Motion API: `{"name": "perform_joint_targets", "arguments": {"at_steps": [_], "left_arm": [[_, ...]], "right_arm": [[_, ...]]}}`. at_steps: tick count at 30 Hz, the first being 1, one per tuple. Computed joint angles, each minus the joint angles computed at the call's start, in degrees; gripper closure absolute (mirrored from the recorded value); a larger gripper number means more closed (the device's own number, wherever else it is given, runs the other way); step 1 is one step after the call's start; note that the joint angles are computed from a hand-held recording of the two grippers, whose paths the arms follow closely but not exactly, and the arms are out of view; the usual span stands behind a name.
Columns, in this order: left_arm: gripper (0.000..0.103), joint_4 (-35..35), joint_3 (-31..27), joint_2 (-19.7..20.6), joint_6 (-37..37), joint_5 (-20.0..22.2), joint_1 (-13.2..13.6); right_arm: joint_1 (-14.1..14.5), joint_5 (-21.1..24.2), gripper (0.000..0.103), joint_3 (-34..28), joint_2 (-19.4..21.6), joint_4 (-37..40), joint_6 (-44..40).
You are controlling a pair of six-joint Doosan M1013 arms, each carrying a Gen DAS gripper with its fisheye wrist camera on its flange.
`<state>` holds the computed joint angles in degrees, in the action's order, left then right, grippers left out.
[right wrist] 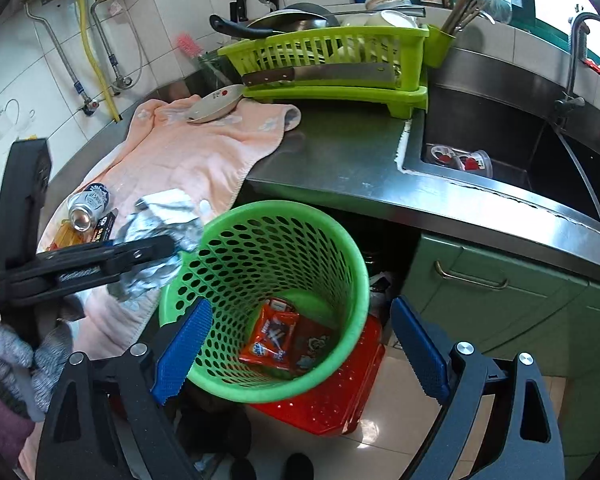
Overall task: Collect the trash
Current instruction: 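Drop the orange wrapper into the basket with the right tool while the left tool drops the foil, then return both tools to the towel and grasp the milk carton with the left tool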
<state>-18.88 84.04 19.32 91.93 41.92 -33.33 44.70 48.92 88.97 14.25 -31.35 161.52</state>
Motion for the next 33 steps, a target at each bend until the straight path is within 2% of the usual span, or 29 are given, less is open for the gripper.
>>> {"name": "perform_joint_targets", "arguments": {"at_steps": [6,7,8,9,19,24,33], "left_arm": [[0.046,-1.48,-1.24,1.54,0.91,-0.57,-0.61],[0.043,-2.12,-1.26,1.63,1.45,-0.65,-0.58],[0.032,-2.29,-1.22,1.66,1.43,-0.78,-0.58],[0.026,-2.81,-0.78,1.44,1.47,-1.54,-0.52],[0.026,-1.10,2.23,-1.47,-0.49,-4.25,0.24],[0.026,3.43,4.57,-4.06,-4.47,-5.68,0.53],[0.026,14.59,9.69,-9.17,-17.28,-8.14,1.03]], "right_arm": [[-0.22,0.16,0.015,1.32,-0.94,-0.32,1.27],[-0.23,0.00,0.015,1.51,-1.08,-0.29,1.35],[-0.16,0.17,0.015,1.64,-1.17,-0.54,1.58],[-0.13,0.33,0.015,1.66,-1.21,-0.65,1.65],[-0.42,-1.94,0.015,1.61,-1.06,0.47,-0.31],[-0.63,-3.84,0.015,0.78,-0.43,1.74,-3.53],[-1.25,-7.94,0.015,-2.13,1.47,6.58,-12.85]]}}
